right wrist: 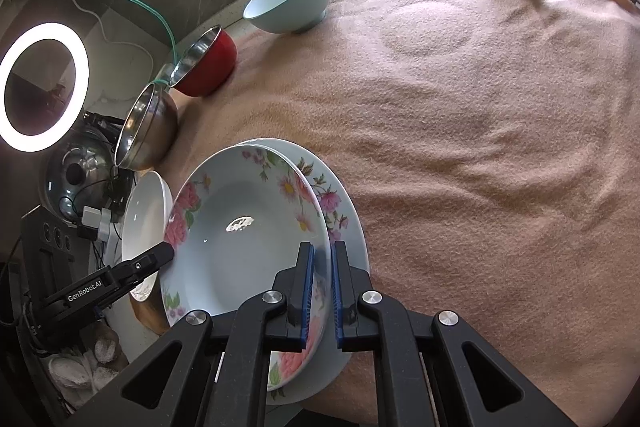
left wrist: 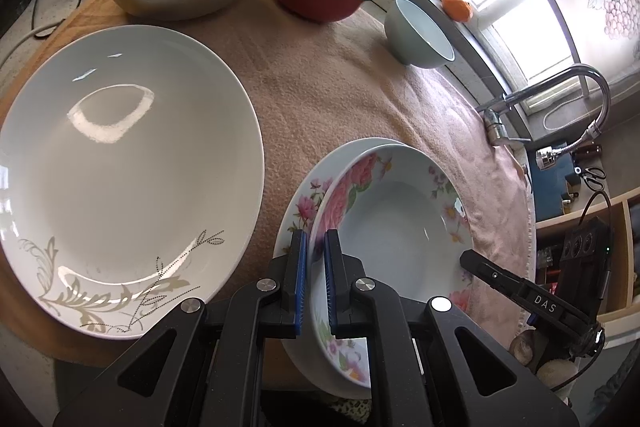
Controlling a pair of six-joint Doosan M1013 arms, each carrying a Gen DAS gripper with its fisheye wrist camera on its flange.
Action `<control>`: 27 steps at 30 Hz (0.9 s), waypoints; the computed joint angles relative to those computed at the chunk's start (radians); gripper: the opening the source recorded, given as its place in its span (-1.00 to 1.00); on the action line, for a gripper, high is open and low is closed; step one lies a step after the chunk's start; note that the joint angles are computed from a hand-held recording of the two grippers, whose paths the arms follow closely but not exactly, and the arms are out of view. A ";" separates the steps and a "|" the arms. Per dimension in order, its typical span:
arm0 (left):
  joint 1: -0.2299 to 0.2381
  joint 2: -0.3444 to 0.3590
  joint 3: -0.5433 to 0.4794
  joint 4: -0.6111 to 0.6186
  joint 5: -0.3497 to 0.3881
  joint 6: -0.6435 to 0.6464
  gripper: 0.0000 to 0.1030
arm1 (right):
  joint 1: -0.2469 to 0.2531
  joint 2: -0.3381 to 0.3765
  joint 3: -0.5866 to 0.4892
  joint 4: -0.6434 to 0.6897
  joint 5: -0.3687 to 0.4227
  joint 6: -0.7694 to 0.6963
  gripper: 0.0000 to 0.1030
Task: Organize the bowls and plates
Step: 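Lower the rose-print plate onto the peony-print plate with both tools, then open both tools and release the rose-print plate rim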
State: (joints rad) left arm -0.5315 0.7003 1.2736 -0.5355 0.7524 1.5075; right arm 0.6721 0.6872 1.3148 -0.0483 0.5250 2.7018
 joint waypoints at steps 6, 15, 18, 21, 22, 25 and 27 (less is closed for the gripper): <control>0.000 0.002 -0.005 0.000 0.005 0.002 -0.87 | 0.000 0.001 -0.002 0.003 0.006 -0.007 -0.84; -0.001 0.003 -0.008 0.005 0.013 0.006 -0.87 | -0.002 0.001 -0.002 0.028 0.006 -0.027 -0.79; -0.002 0.001 -0.007 0.008 0.013 0.007 -0.87 | 0.000 0.002 -0.008 0.019 0.020 -0.019 -0.79; 0.000 -0.004 -0.001 0.007 0.006 0.008 -0.87 | 0.002 0.002 -0.011 -0.002 0.035 -0.001 -0.79; 0.001 -0.007 0.002 0.006 0.004 0.009 -0.87 | 0.003 0.000 -0.009 -0.006 0.034 0.003 -0.79; 0.003 -0.017 0.011 0.003 -0.006 0.013 -0.87 | 0.005 -0.006 -0.004 -0.036 0.037 0.033 -0.79; 0.006 -0.024 0.019 0.000 -0.014 0.013 -0.87 | 0.008 -0.010 -0.004 -0.065 0.040 0.060 -0.79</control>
